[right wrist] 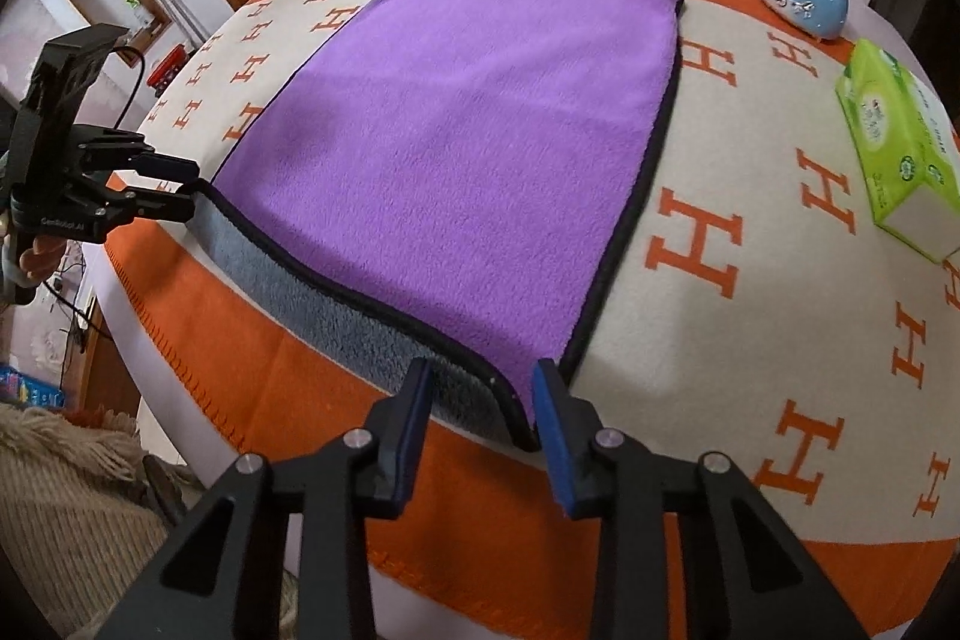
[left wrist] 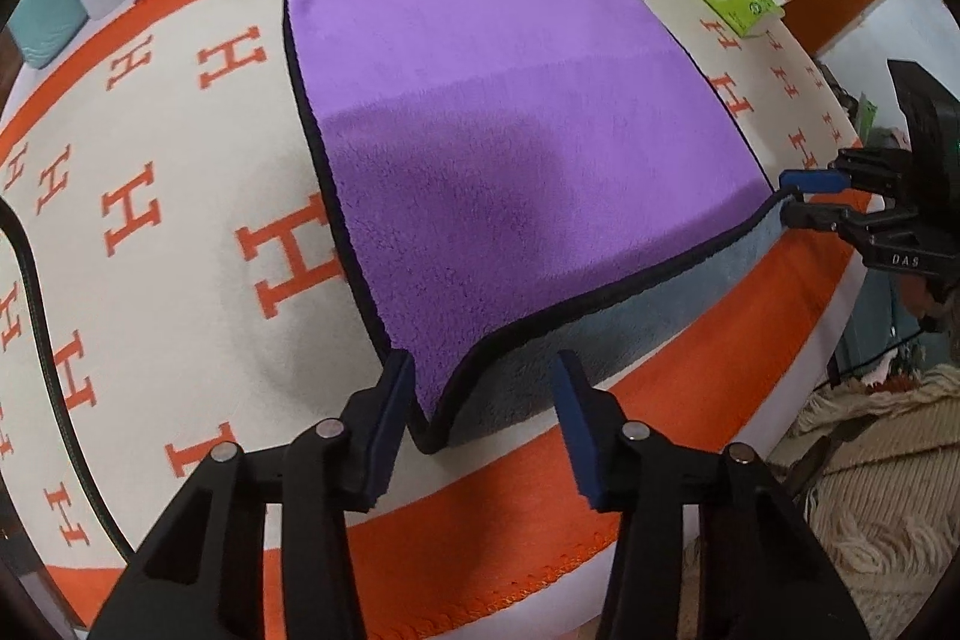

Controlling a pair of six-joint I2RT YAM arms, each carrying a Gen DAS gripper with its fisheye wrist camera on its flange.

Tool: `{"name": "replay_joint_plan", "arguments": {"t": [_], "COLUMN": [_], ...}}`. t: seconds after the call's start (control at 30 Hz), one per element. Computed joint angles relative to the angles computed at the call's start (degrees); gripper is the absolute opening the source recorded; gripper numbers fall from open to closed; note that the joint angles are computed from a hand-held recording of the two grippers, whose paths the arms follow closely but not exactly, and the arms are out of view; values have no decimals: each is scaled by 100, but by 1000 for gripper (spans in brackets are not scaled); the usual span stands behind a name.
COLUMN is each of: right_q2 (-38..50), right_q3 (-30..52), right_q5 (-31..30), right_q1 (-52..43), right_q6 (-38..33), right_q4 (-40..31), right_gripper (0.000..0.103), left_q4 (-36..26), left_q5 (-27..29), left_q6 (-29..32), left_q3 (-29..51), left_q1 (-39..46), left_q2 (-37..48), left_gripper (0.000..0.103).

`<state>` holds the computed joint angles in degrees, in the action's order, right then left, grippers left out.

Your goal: Fold towel

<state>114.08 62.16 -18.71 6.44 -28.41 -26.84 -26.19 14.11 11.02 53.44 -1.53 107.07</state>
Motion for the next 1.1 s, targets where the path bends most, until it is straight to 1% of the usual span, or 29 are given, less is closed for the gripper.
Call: {"name": "replay_joint_plan", "arguments": {"t": [0.07,0.17,0.23,0.37,0.5,0.63,0.73,0.87,0.93,1.1], "right_q2": [78,120,116,55,-13,-68,-105,-241,-304,-483], "right_q3": [75,122,131,78,19,-40,-65,-151,-170,-125], "right_q5": [2,53,57,125,176,214,224,245,235,275], "right_q1": [-9,-8,-11,1,23,63,79,87,79,103], "right_q6": [-22,-46,-67,-95,-80,-33,-3,51,109,321], "right_q4": [-52,-74,-94,-61,-15,61,91,174,201,300], "right_gripper": [26,22,19,15,14,13,11,10,9,8], "left_q4": [-91,-152,-206,-220,-149,35,172,292,340,226], "left_q5": [38,94,150,93,-52,-345,-583,-980,-1092,-1422], "left_q6": [88,170,216,250,133,-64,-165,-392,-498,-747], "left_q3": [96,166,201,194,146,-33,-202,-336,-408,-343], "left_q1": [-12,-32,-31,-71,-146,-261,-378,-640,-688,-742], "left_q2": [131,247,302,326,316,183,33,-166,-312,-630], "left_gripper": [42,42,38,35,15,8,7,6,6,6]}}
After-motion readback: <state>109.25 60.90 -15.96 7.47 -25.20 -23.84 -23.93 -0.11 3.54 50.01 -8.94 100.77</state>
